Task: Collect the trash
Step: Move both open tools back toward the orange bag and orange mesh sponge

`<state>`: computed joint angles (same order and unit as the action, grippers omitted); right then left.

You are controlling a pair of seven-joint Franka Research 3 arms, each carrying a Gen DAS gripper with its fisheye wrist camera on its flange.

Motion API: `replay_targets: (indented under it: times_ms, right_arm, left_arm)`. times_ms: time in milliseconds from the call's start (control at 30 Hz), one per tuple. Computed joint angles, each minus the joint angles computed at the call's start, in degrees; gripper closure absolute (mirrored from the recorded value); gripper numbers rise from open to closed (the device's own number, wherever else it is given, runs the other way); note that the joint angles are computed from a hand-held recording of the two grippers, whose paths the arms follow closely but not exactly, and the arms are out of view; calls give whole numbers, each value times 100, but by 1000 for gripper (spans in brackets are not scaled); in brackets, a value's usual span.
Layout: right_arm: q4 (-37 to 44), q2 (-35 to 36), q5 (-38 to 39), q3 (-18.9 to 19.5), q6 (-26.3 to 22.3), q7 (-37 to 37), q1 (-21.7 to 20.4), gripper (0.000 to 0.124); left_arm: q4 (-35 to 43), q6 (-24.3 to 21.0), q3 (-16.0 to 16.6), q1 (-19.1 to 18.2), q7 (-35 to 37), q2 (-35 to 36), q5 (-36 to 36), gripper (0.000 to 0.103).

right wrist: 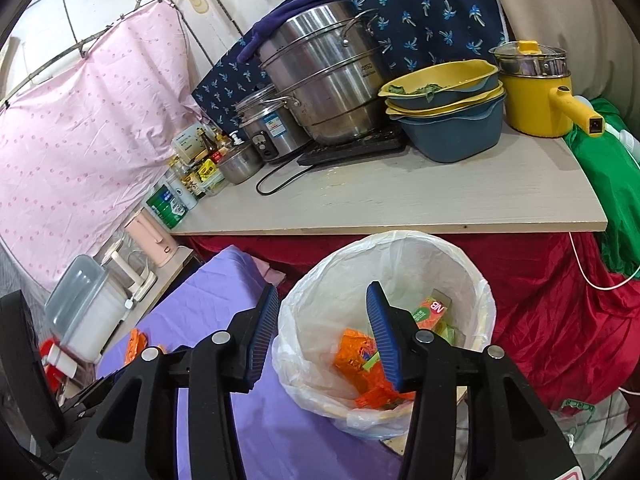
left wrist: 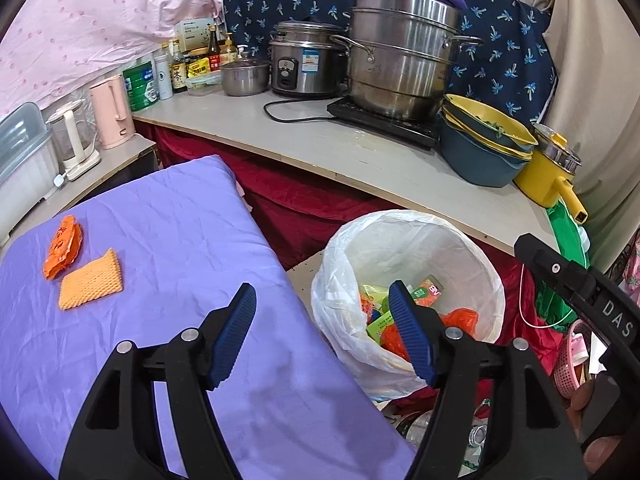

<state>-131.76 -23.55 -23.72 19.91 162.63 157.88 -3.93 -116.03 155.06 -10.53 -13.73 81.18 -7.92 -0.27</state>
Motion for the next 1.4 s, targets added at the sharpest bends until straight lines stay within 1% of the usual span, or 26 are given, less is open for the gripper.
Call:
replay_targets:
  times_ms: [233,467,533,900,1033,1267,1400]
  right_arm:
    - [277,248,-152,111,-91,80,141,78]
    - [667,669,-463,83,-199,256,497,75]
    - [784,808,-543,18,-228,292,661,75]
    - [1869,2002,-786,-308,-433,198,1747,75]
    - [2374,2500,-713,-445,-551,-30,2163,75]
    - [3543,3532,-439,-653,-890,-645,2869,75]
    - [4167,4064,-263,-827,-1067,-951,3216,67]
  left_arm:
    - [-194,48,146,93,87,-187,-123,37]
    - [-457,91,318,241,128,-412,-208,36]
    - [-548,109,379,312,117,-484,-198,34]
    - [-891,117,765,787,89,-722,-179,34]
    - [-963,121,906,1026,103,-746,-141,34]
    - [-937,111,1144,1411,259,-629,-161,32]
    - [-818,100,1253,1639,359,-440,-276,32]
